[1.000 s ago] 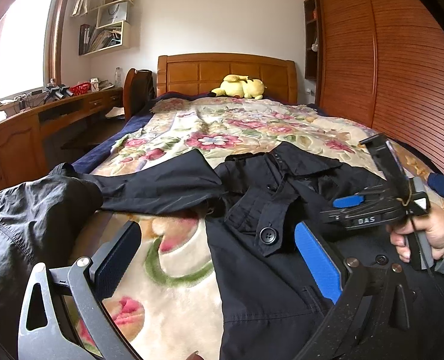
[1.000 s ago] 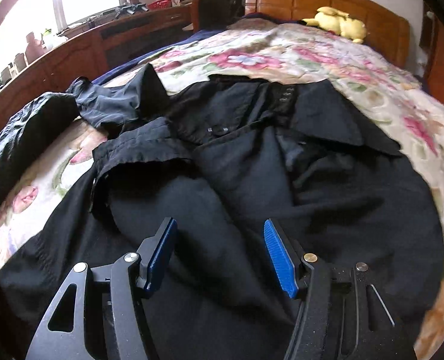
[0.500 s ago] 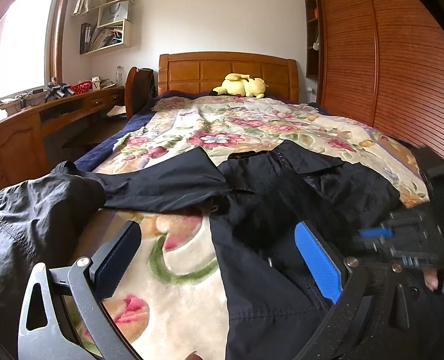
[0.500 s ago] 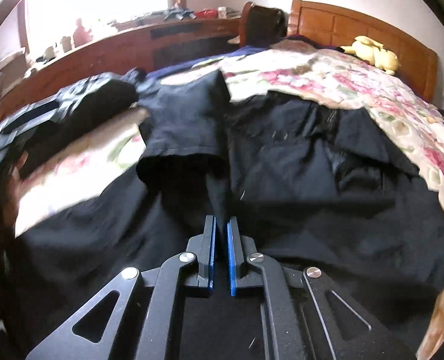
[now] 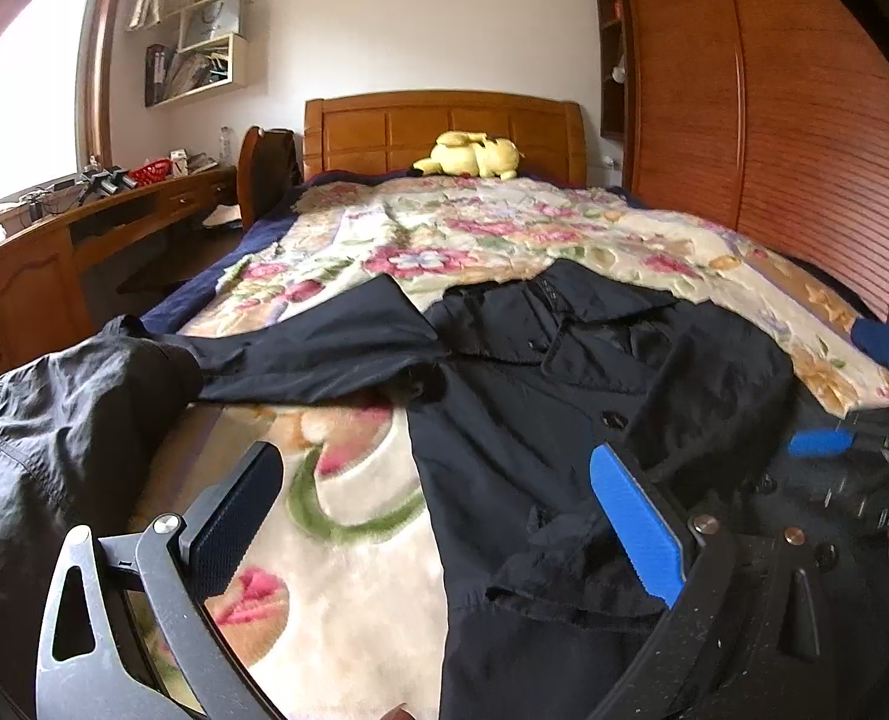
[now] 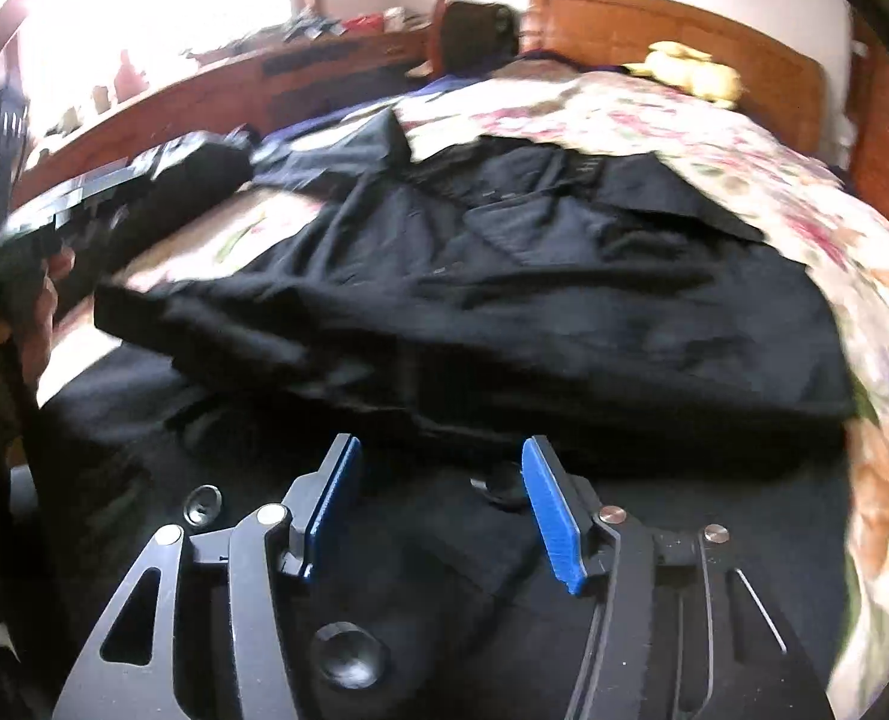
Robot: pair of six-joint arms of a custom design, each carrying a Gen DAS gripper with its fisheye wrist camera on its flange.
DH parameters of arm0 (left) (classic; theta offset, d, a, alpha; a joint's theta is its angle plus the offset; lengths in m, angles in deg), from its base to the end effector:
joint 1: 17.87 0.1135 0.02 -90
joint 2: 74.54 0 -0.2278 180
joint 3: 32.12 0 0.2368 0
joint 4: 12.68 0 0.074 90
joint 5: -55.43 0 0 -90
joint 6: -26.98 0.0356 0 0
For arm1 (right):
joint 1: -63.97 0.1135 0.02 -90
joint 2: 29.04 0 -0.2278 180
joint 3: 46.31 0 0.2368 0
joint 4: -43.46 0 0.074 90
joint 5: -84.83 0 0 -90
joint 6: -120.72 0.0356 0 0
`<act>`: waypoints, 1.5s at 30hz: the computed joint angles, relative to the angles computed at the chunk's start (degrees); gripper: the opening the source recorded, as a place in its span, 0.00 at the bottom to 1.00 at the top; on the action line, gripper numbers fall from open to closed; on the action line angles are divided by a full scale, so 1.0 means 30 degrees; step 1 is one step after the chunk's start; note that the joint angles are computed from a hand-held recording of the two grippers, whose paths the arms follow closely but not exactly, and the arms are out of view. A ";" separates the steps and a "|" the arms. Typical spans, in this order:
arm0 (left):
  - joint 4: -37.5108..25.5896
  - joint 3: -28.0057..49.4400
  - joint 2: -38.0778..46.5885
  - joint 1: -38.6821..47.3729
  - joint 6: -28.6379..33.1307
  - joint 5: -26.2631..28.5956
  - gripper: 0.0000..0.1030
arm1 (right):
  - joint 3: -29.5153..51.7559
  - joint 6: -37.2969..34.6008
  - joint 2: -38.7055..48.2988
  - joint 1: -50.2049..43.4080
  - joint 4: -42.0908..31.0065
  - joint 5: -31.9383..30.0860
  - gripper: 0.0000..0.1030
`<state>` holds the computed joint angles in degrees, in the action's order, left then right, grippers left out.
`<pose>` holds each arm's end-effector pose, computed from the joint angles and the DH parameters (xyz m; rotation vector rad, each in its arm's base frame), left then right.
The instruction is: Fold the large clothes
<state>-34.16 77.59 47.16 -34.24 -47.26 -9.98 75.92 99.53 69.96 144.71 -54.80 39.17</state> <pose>0.4372 -0.1439 0.1995 0.8241 1.9654 -0.4674 0.0727 0.2910 0.3358 -0.1181 2.3310 0.0461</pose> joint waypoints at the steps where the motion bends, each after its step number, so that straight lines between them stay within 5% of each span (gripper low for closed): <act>1: -0.0263 -0.0013 0.0046 -0.0024 0.0219 -0.0036 1.00 | -0.0705 0.0397 -0.0370 -0.0122 -0.0081 0.0412 0.58; 6: -0.1626 -0.0040 0.0341 -0.0386 0.1392 -0.0477 1.00 | -0.5734 -0.0796 -0.3130 -0.3295 0.2638 0.1262 0.58; 10: -0.1845 -0.0636 0.0141 -0.0846 0.2082 -0.1430 1.00 | -0.9511 -0.5928 -0.4554 -0.8209 0.8726 0.0106 0.58; 15: -0.1804 -0.1390 -0.0160 -0.0997 0.2300 -0.1812 1.00 | -1.0138 -1.0095 -0.2385 -1.2909 1.2823 -0.2383 0.58; 19: -0.2230 -0.1521 -0.0185 -0.0840 0.2697 -0.1560 1.00 | -0.9752 -1.1518 0.0392 -1.5029 1.3317 -0.3730 0.58; 22: -0.2472 -0.1719 -0.0255 -0.0720 0.3025 -0.1105 0.99 | -1.2059 -1.2641 0.0444 -1.6220 1.6753 -0.4262 0.58; 25: -0.3279 -0.1252 -0.0076 -0.0757 0.3328 -0.0525 0.90 | -1.3231 -1.3327 0.1397 -1.7488 2.0155 -0.5256 0.60; 30: -0.4661 -0.0672 0.0111 -0.0991 0.3903 0.0434 0.55 | -1.4314 -1.4751 0.3015 -1.9337 2.4697 -0.6474 0.60; 34: -0.5172 -0.0365 0.0214 -0.1303 0.4220 0.0226 0.40 | -1.4752 -1.5443 0.3835 -2.0360 2.7273 -0.7111 0.60; 38: -0.5341 -0.0204 0.0127 -0.1414 0.4380 0.0410 0.14 | -1.4289 -1.6562 0.5907 -2.1810 2.9840 -0.8479 0.60; 45: -0.3895 0.0838 -0.0800 -0.1310 0.3865 0.0195 0.06 | -1.2828 -1.7845 0.8356 -2.2506 3.1521 -0.8174 0.60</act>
<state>-45.85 80.11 44.76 -38.17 -35.66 -9.39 37.44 46.00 95.03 77.19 39.76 14.65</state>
